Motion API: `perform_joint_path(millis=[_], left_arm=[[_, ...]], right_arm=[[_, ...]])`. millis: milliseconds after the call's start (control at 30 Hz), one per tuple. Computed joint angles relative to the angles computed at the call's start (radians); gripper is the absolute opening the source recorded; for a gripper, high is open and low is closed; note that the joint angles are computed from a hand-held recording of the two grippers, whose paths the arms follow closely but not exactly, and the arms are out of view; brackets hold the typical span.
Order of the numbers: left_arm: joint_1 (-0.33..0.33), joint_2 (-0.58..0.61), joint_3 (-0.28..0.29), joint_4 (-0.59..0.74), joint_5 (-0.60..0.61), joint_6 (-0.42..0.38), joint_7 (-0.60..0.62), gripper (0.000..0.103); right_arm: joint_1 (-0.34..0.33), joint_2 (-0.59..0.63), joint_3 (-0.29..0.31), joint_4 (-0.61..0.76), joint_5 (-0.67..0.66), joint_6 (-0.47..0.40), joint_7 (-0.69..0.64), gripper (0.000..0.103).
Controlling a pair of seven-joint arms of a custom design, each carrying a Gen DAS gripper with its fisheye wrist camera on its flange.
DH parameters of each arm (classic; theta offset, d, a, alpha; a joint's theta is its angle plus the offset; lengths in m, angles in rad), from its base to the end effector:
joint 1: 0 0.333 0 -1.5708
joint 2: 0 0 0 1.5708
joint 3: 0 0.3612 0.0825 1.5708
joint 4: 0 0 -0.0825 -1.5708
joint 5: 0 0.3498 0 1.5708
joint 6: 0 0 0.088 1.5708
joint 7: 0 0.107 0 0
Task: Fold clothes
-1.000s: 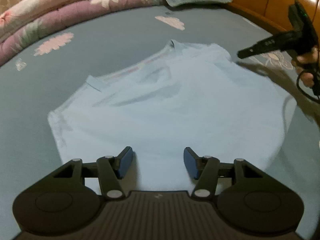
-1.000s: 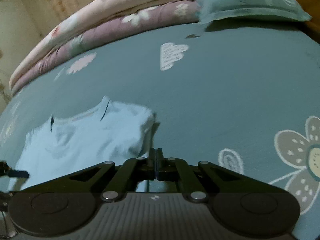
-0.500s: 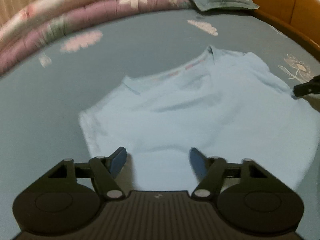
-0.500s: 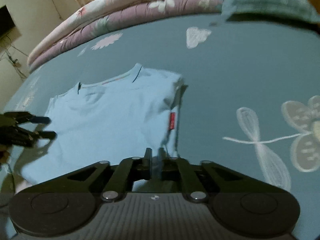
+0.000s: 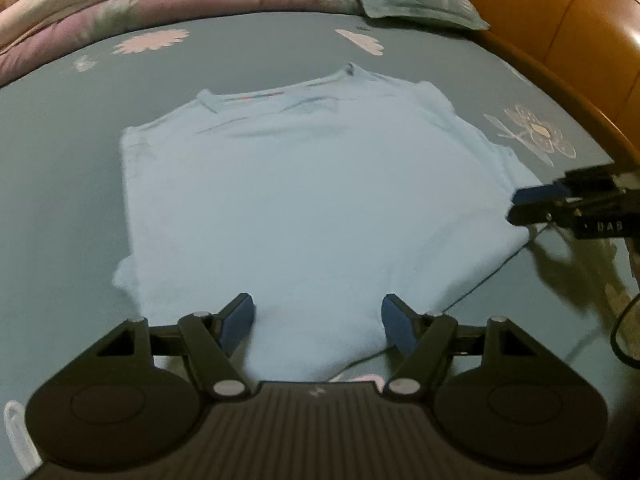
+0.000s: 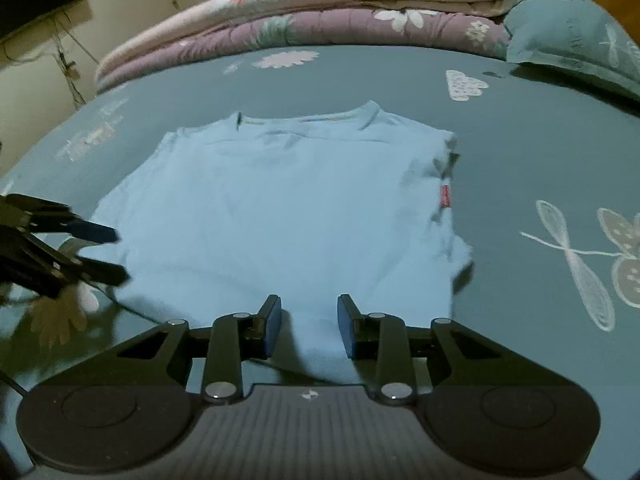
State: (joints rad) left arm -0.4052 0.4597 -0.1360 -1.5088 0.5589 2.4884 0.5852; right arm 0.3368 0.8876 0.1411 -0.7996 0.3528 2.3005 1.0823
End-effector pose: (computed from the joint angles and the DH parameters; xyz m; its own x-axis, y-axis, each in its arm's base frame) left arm 0.6240 -0.3537 0.5133 0.0834 -0.9912 0.1025 -0.7949 -0.1282 -0.5930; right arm 0.7534 0.3292 0.5066 0.6981 -0.6997 -0.1523 -0.5993 -0.4546 -0.6589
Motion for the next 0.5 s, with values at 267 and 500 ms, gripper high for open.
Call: perform_joint_path(millis=[267, 500], left_arm=[[-0.020, 0.060, 0.002, 0.112, 0.016, -0.022, 0.033, 0.071], [-0.031, 0.010, 0.009, 0.014, 0.011, -0.044, -0.020, 0.076]], right_arm=[[0.034, 0.067, 0.042, 0.125, 0.016, -0.070, -0.024, 0.051], [-0.020, -0.076, 0.043, -0.156, 0.103, 0.018, -0.008, 0.052]])
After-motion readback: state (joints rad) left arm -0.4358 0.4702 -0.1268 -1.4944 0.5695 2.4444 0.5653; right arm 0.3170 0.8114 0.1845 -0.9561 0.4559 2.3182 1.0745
